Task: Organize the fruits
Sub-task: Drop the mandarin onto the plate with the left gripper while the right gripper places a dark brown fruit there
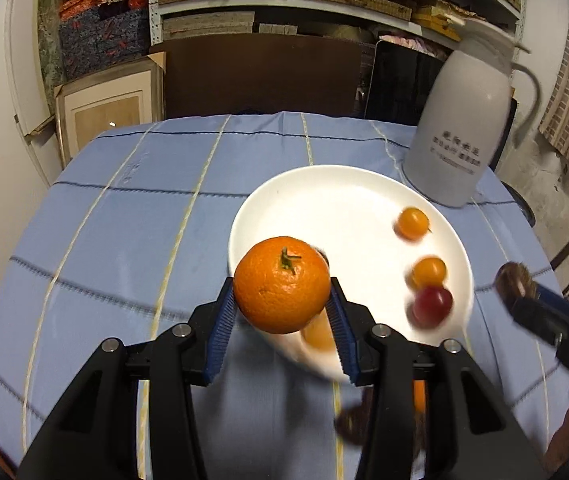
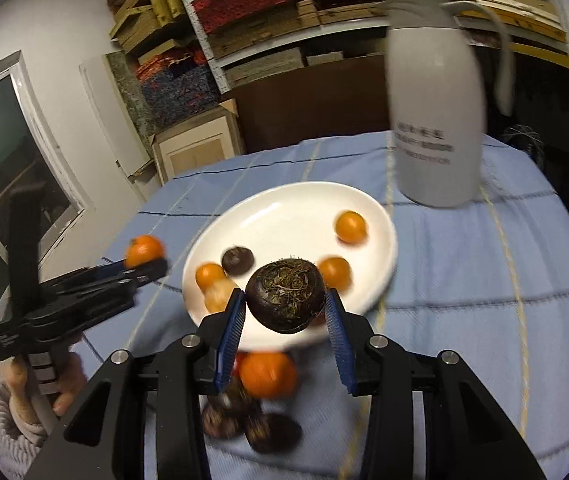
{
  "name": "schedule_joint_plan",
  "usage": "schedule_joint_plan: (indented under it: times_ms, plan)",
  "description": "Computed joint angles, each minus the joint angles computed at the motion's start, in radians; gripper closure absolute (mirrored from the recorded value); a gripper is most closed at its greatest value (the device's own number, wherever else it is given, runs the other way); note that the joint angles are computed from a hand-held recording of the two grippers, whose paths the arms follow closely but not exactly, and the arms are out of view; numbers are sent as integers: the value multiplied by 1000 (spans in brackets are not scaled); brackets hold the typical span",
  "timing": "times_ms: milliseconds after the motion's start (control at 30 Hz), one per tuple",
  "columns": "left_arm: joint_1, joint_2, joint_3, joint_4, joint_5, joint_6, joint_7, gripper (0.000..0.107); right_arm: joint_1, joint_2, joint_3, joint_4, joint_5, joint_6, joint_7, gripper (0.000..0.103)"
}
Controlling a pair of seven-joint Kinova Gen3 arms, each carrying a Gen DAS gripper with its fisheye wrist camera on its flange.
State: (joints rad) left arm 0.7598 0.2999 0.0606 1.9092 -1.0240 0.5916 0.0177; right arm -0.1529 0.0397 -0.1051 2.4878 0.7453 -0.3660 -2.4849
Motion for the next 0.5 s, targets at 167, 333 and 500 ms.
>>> schedule_joint_plan:
  times_ms: [167, 333, 500]
  plan:
    - [-96, 95, -9, -99, 112, -72, -168, 64, -38, 150, -43, -118, -112, 62, 119, 61]
    - [-135, 150, -37, -141, 196, -146, -284, 63, -60, 230, -56, -184, -221, 100, 236, 61]
    - [-96, 137, -92, -118, 259, -171, -326, 63, 66, 198, -156, -159, -207, 73, 223, 59]
